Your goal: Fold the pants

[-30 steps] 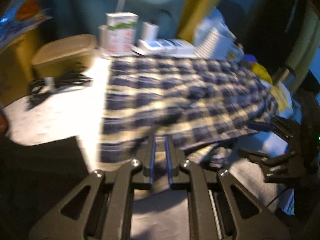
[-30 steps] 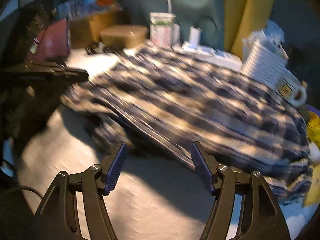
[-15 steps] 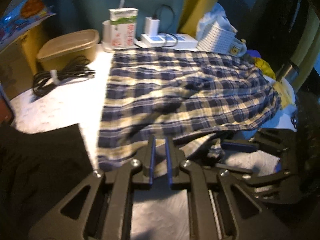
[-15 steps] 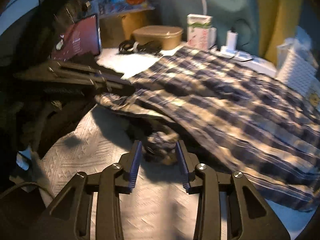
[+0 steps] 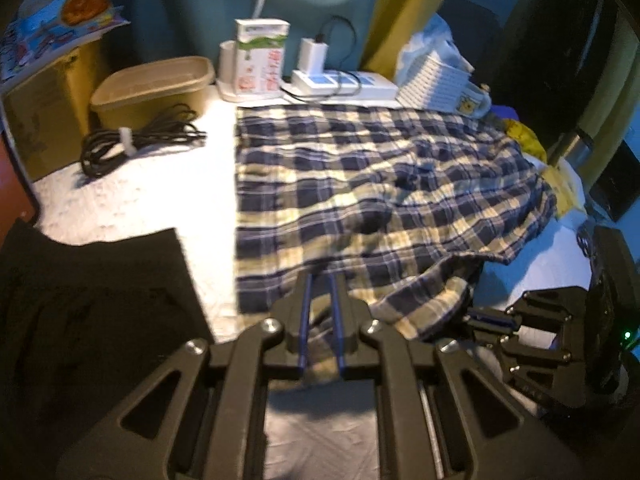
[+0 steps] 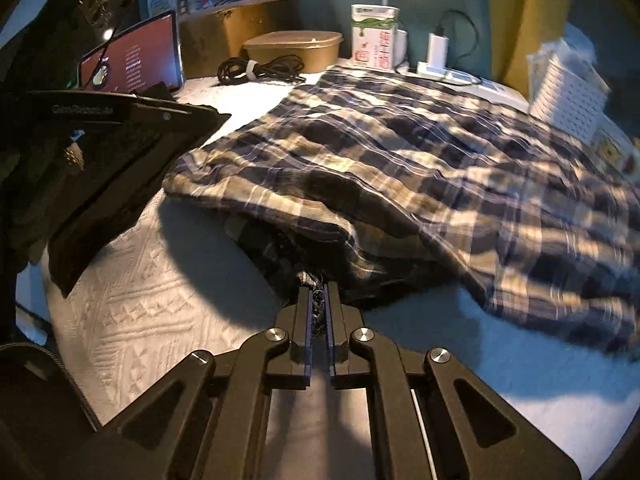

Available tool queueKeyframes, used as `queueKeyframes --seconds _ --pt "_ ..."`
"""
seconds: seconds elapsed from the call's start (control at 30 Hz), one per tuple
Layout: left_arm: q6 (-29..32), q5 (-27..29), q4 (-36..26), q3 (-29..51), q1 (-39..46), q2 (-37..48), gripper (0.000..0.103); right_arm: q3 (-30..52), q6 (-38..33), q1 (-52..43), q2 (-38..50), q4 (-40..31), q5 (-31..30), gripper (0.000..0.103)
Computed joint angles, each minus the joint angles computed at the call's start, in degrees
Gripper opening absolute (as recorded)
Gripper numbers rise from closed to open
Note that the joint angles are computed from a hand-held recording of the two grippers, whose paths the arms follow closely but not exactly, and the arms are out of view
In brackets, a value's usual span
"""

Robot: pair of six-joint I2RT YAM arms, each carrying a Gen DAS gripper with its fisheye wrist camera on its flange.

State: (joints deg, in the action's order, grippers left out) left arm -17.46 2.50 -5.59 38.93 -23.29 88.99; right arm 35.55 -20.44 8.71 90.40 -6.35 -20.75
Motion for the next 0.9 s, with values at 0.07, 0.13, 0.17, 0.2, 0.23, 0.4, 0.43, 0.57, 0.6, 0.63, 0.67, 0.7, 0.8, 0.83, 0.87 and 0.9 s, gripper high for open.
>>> queueKeyframes --seconds 0.07,0.13,0.17,0.2,0.23,0.4,0.43,0.57,0.6,0.63,0.67,0.7,0.8,0.83,0.87,0.9 --pt "-0.06 0.80 0.49 1.13 -1.22 1.88 0.010 -1.43 1.53 -0.17 -1.54 0.91 0.41 0.007" --pt "0.29 2.28 2.05 1.87 -2.63 3.63 0.010 -3.10 2.06 -1.10 -3.58 1.07 -0.37 0.007" --pt "0.76 2.77 2.65 2.66 -3.62 5.32 0.010 -3.68 1.38 -1.93 -4.44 0.36 -1.37 0.009" --pt "1.07 2.41 2.29 3.74 -4.42 7.11 0.010 -4.21 0.63 -2.51 -5.08 -0.11 -1.89 0.009" --pt "1.34 1.63 1.45 5.46 -5.25 10.09 0.010 -4.26 -0.18 -3.32 -5.43 -0.94 -2.47 0.009" --pt "1.54 1.17 1.78 6.45 -5.18 12.92 0.010 -2.05 -6.75 -11.24 -5.60 -11.52 -9.05 0.011" --pt "1.09 0.97 0.77 6.63 -4.90 12.34 0.010 -1.85 -8.43 -13.78 -6.09 -13.12 -9.46 0.015" --pt "-0.28 0.75 2.31 4.44 -4.04 8.15 0.011 1.05 -13.16 -24.29 -5.09 -15.67 -9.82 0.072" --pt "-0.82 0.18 3.18 3.59 -4.15 7.27 0.011 2.30 -13.39 -26.60 -3.99 -15.50 -10.01 0.073" --pt "-1.52 -1.11 3.62 3.84 -4.14 6.88 0.012 3.70 -13.15 -28.70 -2.77 -15.18 -10.28 0.073" --pt "-1.96 -2.20 3.64 4.48 -3.91 7.13 0.013 6.07 -12.30 -31.74 -0.59 -14.66 -10.95 0.074" --pt "-2.74 -3.38 3.74 5.23 -3.91 7.66 0.013 7.85 -10.98 -33.49 1.34 -14.02 -11.23 0.074" --pt "-4.15 -4.93 3.05 8.66 -2.49 10.53 0.015 14.10 -6.81 -38.57 7.97 -12.15 -11.48 0.074" --pt "-4.67 -4.97 2.41 10.17 -1.62 11.81 0.015 16.05 -5.61 -39.70 9.95 -11.64 -11.65 0.074" --pt "-5.08 -4.72 2.22 11.19 -0.91 12.77 0.015 18.58 -3.92 -40.84 12.64 -11.26 -12.32 0.074" --pt "-5.30 -4.36 2.27 11.72 -0.41 13.31 0.016 21.06 -3.10 -41.75 15.13 -12.06 -13.24 0.074"
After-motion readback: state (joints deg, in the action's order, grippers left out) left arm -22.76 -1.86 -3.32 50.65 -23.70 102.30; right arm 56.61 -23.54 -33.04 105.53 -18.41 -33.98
